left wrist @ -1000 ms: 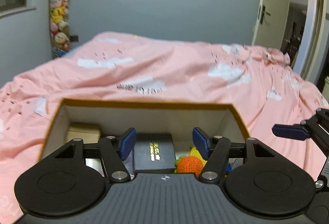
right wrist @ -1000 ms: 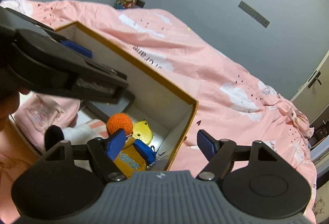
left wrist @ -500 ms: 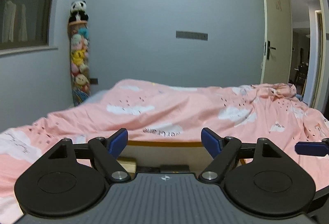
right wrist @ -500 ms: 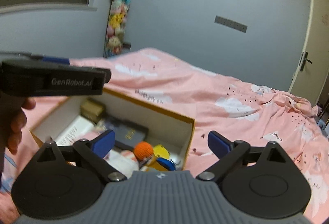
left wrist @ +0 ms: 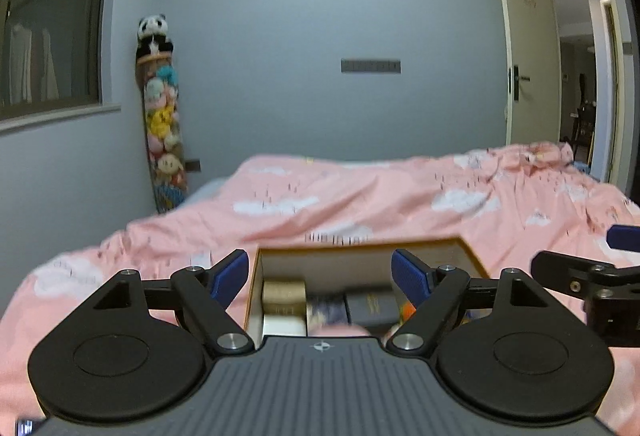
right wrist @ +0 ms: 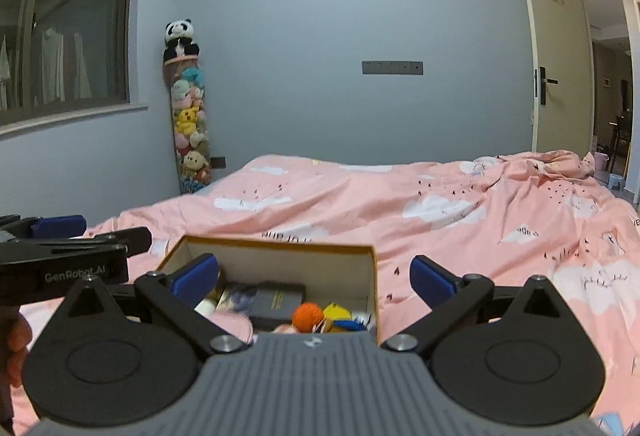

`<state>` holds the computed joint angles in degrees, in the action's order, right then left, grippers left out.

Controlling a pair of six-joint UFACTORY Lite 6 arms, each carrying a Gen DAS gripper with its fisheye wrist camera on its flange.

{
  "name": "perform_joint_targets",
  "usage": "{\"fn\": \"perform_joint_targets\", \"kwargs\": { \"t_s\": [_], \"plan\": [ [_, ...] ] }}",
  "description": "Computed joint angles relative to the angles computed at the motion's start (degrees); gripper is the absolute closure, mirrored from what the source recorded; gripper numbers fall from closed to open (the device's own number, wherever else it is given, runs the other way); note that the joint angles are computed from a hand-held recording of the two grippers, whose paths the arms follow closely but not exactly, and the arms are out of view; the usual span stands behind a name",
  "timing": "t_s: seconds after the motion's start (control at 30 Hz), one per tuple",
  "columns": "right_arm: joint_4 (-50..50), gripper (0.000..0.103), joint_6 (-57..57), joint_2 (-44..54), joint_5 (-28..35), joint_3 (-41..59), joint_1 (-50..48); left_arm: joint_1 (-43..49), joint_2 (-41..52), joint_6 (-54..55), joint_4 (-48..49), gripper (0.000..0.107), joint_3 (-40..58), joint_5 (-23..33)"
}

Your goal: Organize objects

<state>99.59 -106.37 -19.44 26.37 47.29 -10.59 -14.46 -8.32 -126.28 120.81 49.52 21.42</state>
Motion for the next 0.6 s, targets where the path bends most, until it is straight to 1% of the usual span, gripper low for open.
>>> {"fn": "perform_joint_targets", "kwargs": {
  "t_s": [0.07,0.13,0.2,0.3,0.37,0.43,0.53,0.6],
  "plan": [
    [1.25,0.001,-2.1,-1.67,-1.62,-2.89,1.77,-0.69,-0.98,1.77,-3.24,0.014,-2.37,0.05],
    [1.8,0.001,-3.38,-3.28,-1.96,-5.63,2.5,-1.1,-0.51,4.05,-6.61,0.014,-3.58,0.59],
    [0.19,0.001,-2.53,-4.72,-2.05,-7.88,2.94,-1.93,1.26,9.16,-13.54,0.014,-3.68,2.18],
    [3.01,0.001,-6.65,-6.42,-2.88,-11.56,4.0,-1.45,1.6,12.64,-18.71,0.014,-4.98,0.75],
    [6.09,0.001,-10.67,-7.08,-3.61,-13.39,4.79,-1.61,0.98,12.61,-18.97,0.014,-6.42,0.71],
    [8.75,0.001,-13.91,-4.83,-3.09,-12.6,4.72,-2.34,0.05,12.24,-18.71,0.014,-8.01,2.23],
    [12.56,0.001,-17.57,-2.68,-1.89,-13.02,4.07,-1.91,-0.21,9.41,-16.18,0.014,-9.08,2.45],
    [14.32,0.001,-18.8,-1.89,-2.16,-13.51,4.05,-1.63,-1.17,6.77,-13.88,0.014,-10.48,2.07]
  ]
}}
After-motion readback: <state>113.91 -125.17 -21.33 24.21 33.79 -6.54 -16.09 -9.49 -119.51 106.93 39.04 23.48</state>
